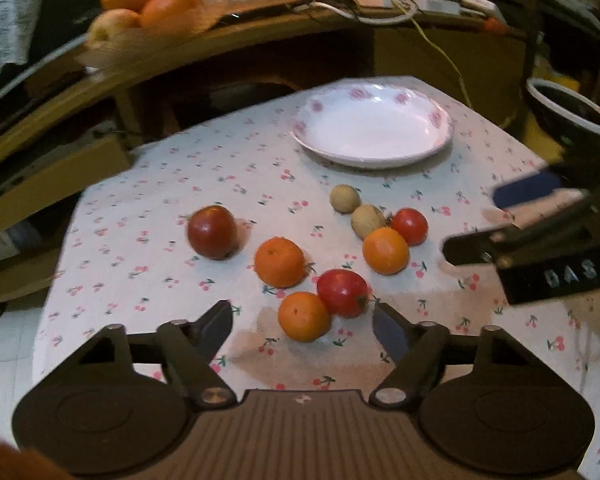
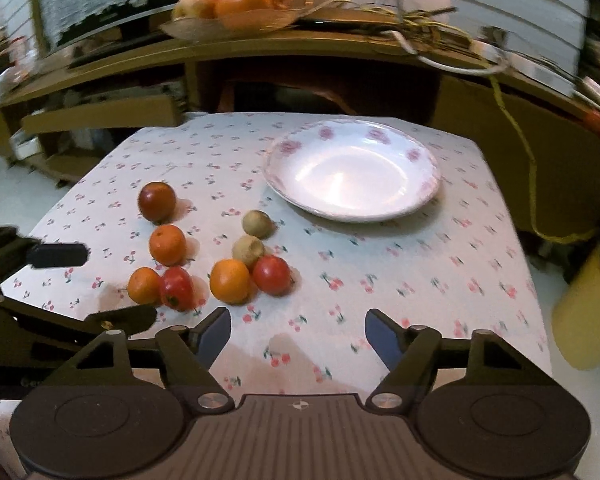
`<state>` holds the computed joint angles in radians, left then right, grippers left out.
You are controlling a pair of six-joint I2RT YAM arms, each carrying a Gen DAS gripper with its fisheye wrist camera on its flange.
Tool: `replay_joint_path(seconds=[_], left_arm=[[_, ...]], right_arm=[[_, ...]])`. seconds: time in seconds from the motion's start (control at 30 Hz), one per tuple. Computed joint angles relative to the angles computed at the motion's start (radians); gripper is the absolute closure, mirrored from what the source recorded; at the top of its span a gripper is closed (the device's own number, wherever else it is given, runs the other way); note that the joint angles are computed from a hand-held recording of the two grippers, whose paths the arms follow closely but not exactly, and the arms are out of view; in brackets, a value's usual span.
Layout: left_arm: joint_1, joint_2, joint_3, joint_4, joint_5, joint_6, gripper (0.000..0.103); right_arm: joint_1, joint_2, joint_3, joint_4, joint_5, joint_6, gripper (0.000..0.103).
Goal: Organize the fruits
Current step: 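Move both grippers toward the cluster of loose fruit on the cloth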
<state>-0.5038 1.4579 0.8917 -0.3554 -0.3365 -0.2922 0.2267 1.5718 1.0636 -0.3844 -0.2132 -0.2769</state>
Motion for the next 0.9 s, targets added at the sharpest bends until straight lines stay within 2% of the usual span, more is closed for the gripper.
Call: replay_joint_path(seconds=[0.07, 0.23, 0.33, 0.4, 0.57, 0.73, 0.9], left_arm=[[0.029, 0.009, -0.009, 0.02, 0.056, 0.013, 0.033], [0.069, 0.047, -0.015, 0.056, 0.112, 0.056, 0.04], [0.087, 0.064, -0.012, 0.084, 0.159, 0.07, 0.04], [0.087, 0.077, -0.005, 0.09, 0.164, 0.084, 0.041], [0.095, 0.073, -0.012, 0.096, 0.184, 0.084, 0.044], [0.091, 0.065, -0.013, 0.087, 0.162, 0.107, 0.045], [0.105, 0.065, -0.011, 0.083, 0.182, 0.099, 0.048]], right_arm=[[0.003, 0.044, 0.033, 0.005, -0.014, -0.047, 0.038], [0.0, 0.155, 0.126, -0.031, -0.027, -0.124, 0.045], [-0.007, 0.208, 0.173, -0.058, -0.045, -0.134, 0.051], [-0.009, 0.236, 0.201, -0.075, -0.06, -0.147, 0.056], [-0.018, 0.265, 0.23, -0.083, -0.106, -0.18, 0.056], [-0.005, 0.289, 0.252, -0.074, -0.112, -0.208, 0.055], [-0.005, 0.315, 0.285, -0.087, -0.122, -0.207, 0.062]])
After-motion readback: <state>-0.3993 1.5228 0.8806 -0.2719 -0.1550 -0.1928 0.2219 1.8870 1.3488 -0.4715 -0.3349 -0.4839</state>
